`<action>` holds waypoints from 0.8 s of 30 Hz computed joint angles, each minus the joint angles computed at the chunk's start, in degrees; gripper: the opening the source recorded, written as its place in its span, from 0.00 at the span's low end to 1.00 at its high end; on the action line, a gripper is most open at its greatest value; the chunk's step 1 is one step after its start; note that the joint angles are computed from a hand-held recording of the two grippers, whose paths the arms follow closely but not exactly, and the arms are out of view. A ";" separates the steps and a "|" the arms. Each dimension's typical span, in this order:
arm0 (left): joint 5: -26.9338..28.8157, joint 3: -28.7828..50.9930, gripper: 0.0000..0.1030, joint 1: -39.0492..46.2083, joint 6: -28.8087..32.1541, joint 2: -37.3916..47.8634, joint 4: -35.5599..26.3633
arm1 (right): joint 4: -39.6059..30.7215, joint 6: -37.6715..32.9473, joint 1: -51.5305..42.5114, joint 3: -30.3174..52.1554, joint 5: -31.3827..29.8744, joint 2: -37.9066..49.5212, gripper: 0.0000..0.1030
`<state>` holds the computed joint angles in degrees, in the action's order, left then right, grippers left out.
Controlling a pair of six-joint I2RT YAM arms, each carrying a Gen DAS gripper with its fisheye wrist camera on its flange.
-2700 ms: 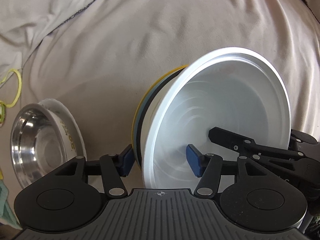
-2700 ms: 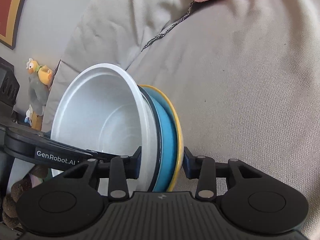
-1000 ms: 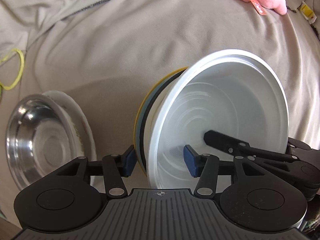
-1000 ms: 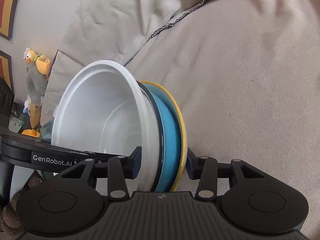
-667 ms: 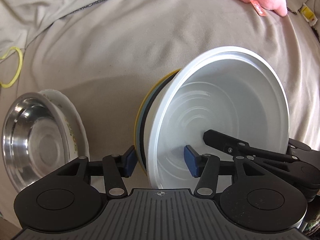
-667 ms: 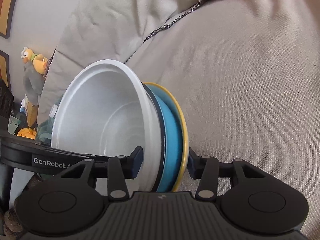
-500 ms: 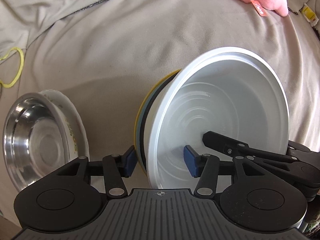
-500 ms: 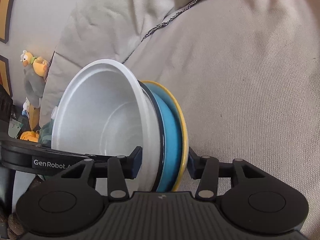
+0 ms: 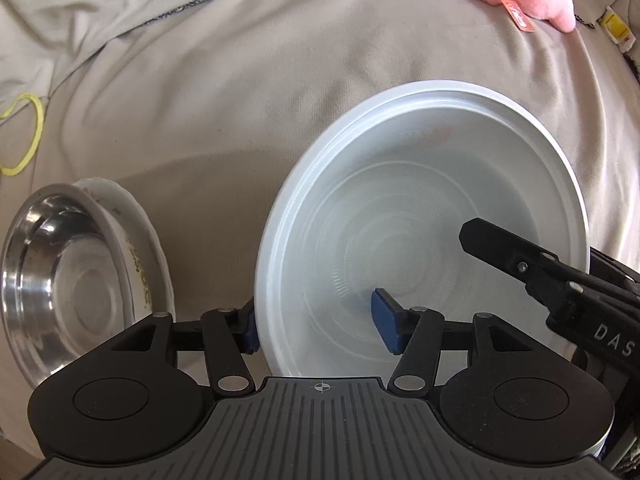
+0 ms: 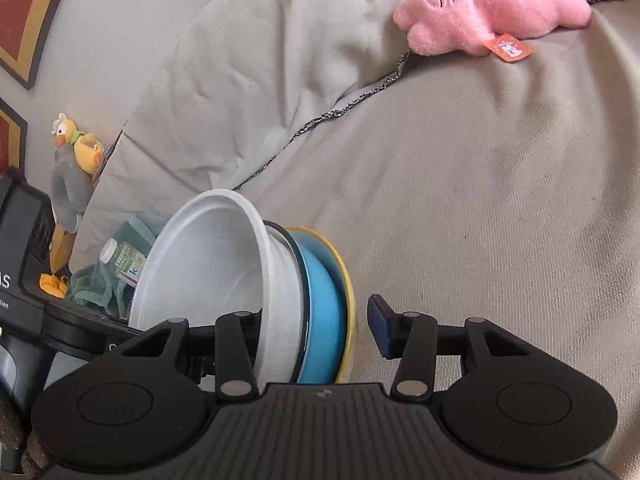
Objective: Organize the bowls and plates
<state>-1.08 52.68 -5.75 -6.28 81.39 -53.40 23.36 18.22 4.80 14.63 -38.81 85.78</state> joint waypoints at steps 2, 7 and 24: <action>0.06 0.18 0.58 0.11 0.18 0.29 -0.04 | -0.32 -0.15 -1.42 1.38 -3.22 3.10 0.45; 0.57 0.28 0.57 0.48 0.90 0.43 -0.20 | -1.54 -0.63 0.43 2.46 -2.81 4.38 0.46; 1.01 3.31 0.49 1.62 -0.52 3.10 -2.64 | -2.55 1.67 5.47 4.39 0.52 7.98 0.49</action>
<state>-0.07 55.99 -4.13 -6.80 84.49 -56.05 20.81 19.89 10.27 19.01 -38.30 93.76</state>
